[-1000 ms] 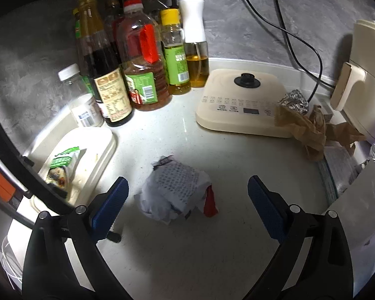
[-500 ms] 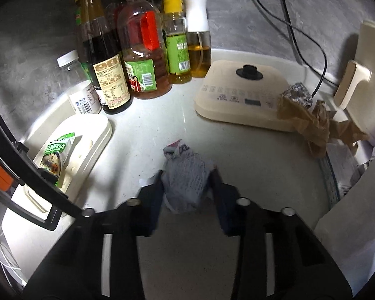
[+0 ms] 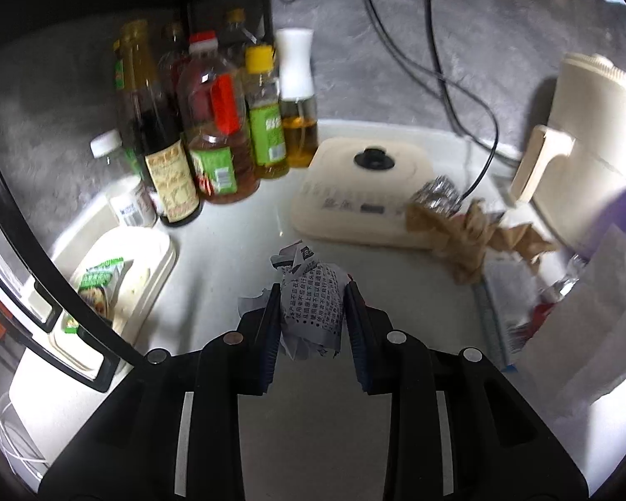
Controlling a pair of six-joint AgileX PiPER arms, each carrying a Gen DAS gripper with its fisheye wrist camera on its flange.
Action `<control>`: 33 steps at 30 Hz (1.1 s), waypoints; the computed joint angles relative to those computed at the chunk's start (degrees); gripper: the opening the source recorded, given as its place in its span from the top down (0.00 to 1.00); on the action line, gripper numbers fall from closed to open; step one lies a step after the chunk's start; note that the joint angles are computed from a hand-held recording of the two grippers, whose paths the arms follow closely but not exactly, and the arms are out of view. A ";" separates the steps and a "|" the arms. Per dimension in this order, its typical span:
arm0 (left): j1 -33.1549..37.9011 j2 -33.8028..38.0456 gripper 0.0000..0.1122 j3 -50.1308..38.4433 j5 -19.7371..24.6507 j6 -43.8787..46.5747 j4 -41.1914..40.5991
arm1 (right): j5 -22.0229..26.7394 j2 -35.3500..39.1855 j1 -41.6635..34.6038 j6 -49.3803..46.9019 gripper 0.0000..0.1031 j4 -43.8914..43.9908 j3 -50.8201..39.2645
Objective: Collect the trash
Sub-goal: 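Grasp the crumpled printed paper ball with the left tool while the right tool grasps the white tissue, then carry both items over the lavender bucket and open both tools to drop them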
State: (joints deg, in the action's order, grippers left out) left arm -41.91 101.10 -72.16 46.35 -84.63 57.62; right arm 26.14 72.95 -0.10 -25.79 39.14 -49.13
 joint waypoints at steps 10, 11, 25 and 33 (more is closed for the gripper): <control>-1.70 -4.16 0.74 -2.85 -0.27 1.74 0.59 | 1.20 -4.57 0.97 9.88 0.97 -10.31 -4.27; -1.76 -4.37 0.74 -3.17 -0.30 1.90 0.69 | 1.44 -5.04 1.07 10.88 0.97 -11.49 -4.91; -3.06 -4.10 0.74 -11.26 -3.35 4.91 1.77 | 3.14 -7.78 -0.02 20.64 0.97 -23.77 -11.79; -3.83 -0.60 0.74 -17.94 -7.72 9.34 -2.26 | 5.28 -9.30 -3.11 25.95 0.97 -31.54 -14.99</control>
